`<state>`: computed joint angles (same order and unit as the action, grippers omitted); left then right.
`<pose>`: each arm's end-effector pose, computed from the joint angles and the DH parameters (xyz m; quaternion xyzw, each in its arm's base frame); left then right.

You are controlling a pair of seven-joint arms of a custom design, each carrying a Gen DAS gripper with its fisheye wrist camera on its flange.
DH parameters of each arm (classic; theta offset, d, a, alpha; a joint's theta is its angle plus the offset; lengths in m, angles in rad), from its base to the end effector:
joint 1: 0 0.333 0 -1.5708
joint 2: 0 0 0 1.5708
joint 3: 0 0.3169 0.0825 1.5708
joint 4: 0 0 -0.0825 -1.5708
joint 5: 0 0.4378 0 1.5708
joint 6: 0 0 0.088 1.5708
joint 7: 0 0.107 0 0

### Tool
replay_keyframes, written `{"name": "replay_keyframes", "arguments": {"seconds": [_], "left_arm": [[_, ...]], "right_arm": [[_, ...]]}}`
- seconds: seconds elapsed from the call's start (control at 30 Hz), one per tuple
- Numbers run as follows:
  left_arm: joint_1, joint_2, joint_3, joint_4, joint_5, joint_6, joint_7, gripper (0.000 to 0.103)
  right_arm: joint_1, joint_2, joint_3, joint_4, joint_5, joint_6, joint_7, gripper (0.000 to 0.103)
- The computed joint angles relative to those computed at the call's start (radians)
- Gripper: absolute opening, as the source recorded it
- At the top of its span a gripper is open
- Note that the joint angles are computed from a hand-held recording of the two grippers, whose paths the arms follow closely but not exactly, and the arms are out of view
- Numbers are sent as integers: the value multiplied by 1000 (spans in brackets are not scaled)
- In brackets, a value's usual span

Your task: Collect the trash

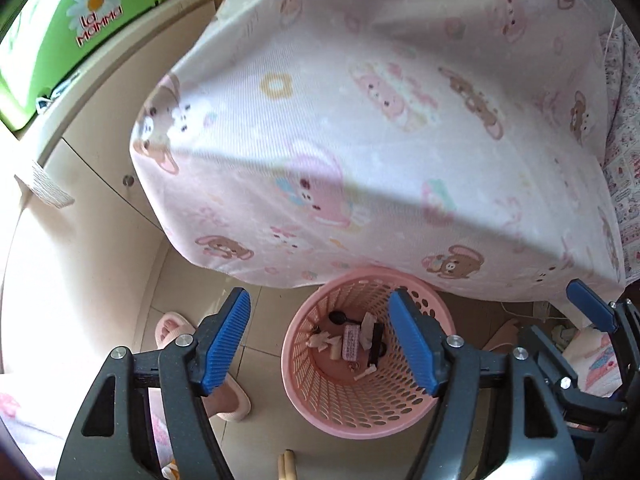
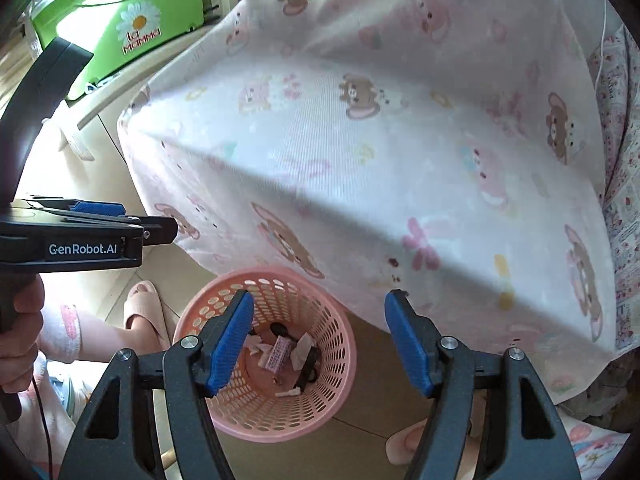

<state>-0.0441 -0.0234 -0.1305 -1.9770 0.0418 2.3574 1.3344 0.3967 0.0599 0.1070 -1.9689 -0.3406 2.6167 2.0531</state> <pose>0.6254 -0.1102 0.5008 -0.7056 0.6795 -0.1572 0.1256 0.5770 0.3254 0.4837 -0.7546 0.5781 -0.1981 0.2391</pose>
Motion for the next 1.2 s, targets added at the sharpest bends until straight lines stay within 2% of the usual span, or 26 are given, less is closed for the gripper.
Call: {"name": "replay_keyframes", "arguments": {"seconds": [0.2, 0.27, 0.37, 0.5, 0.63, 0.73, 0.87, 1.2], "left_arm": [[7, -69, -9, -50, 168, 101, -97, 86], [12, -85, -11, -61, 205, 134, -126, 86], [20, -107, -12, -80, 234, 192, -142, 93], [44, -143, -22, -117, 299, 268, -223, 100], [67, -163, -37, -136, 376, 328, -309, 101], [80, -176, -43, -149, 413, 369, -339, 101], [90, -181, -52, -155, 446, 398, -370, 102], [75, -156, -51, -132, 439, 371, -354, 102]], "right_arm": [[-20, -62, -6, -19, -76, 36, 106, 71], [-29, -72, -3, -18, -111, 28, 138, 71], [-41, -90, 0, -25, -143, 21, 178, 71], [-60, -104, 4, -32, -156, 29, 227, 78], [-79, -113, 6, -37, -229, 50, 321, 85], [-92, -122, 6, -42, -264, 69, 371, 85], [-108, -131, 7, -47, -290, 78, 428, 85], [-120, -131, 10, -45, -324, 70, 454, 85]]}}
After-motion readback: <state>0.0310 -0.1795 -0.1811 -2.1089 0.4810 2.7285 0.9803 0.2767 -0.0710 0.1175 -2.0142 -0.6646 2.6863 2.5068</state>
